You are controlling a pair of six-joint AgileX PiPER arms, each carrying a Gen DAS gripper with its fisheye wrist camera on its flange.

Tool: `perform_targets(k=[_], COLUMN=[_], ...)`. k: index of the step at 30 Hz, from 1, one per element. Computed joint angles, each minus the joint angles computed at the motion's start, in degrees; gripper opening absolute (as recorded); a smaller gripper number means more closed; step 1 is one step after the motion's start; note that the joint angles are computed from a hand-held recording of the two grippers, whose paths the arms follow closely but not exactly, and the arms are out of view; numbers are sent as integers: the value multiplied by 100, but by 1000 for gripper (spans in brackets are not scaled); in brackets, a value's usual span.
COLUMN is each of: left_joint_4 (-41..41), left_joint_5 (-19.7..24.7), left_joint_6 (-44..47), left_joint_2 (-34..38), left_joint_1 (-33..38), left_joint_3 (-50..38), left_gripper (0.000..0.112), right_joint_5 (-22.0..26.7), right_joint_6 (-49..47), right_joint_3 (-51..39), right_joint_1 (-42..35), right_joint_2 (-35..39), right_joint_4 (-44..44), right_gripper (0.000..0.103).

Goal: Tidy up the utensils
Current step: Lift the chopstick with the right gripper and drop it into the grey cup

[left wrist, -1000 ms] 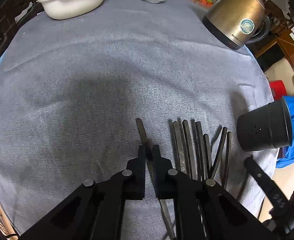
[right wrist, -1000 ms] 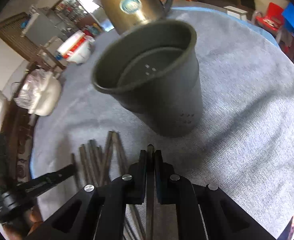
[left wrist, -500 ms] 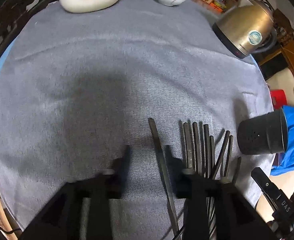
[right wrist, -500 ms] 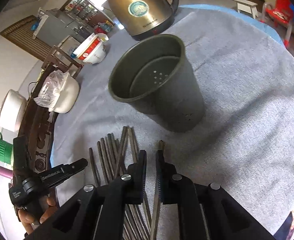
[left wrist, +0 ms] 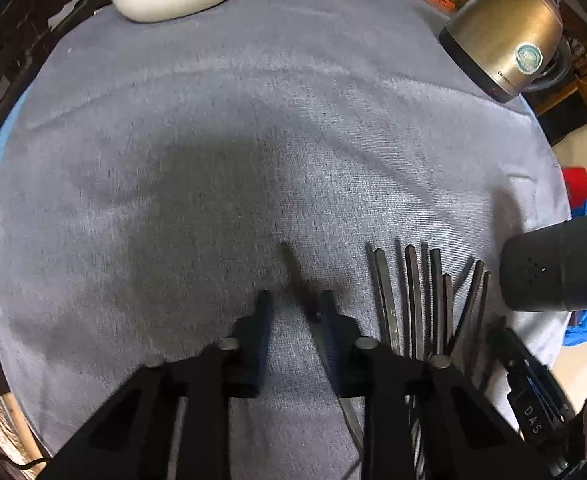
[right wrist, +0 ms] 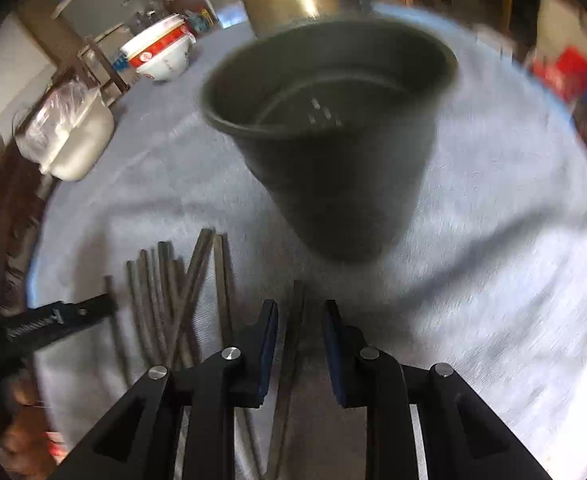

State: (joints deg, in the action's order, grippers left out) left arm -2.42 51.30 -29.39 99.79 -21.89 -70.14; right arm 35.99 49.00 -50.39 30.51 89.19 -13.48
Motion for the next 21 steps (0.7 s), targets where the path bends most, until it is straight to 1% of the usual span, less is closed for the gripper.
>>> perform_targets(k=[1,2,4,5,7,9,11,13,15,17,19,20,21], left_joint_4=[87,93,91,50,-109,-86,-27,87,254,499,671,863,1103], left_joint_5=[6,-22,-79,-112,-139,-197,-213,-171,-90,-2,135,220,332], left_joint_6=[-37,-14,4,51,128,104,48,-56,-217,-525,-599,-816,-1029], left_joint_2=[33,38,73,70,-12,-161,-428,-802,-1158,-1530,-1988,-2153,-2341], left_joint_1=[-33,-32,-61,-49,-28,-4,-19,-72,-168,-411,-515,-723,-935], left_joint_3=[-38,-44,-82,-74,-13,73,141,275,306,345,387,354,300], left_gripper=[13,12,11,10,7,7,7,6,6,6,6,6,6], right_joint_5=[78,137,121,85,-143,-202,-384,-397,-389,-430,-434,-523,-468], right_joint_6=[116,137,-57,-267,-788,-1133,-1669,-2190,-2936,-3232,-3716,-3774,-3856], right_joint_3=[-49,-87,-76,-64,58,128,235,300,391,479,581,781,791], right_joint_1=[54,80,7,-88,-329,-456,-591,-749,-1004,-1059,-1225,-1171,-1236], right_joint_2=[37,53,8,-41,-224,-455,-723,-1074,-1513,-1875,-2284,-2560,-2819], right_joint_4=[-171,-294,-223,-49,444,666,1206,1622,2272,2534,2935,3022,3081], right_gripper=[15,12,9,7,7,7,7,7,7,7,7,7,7])
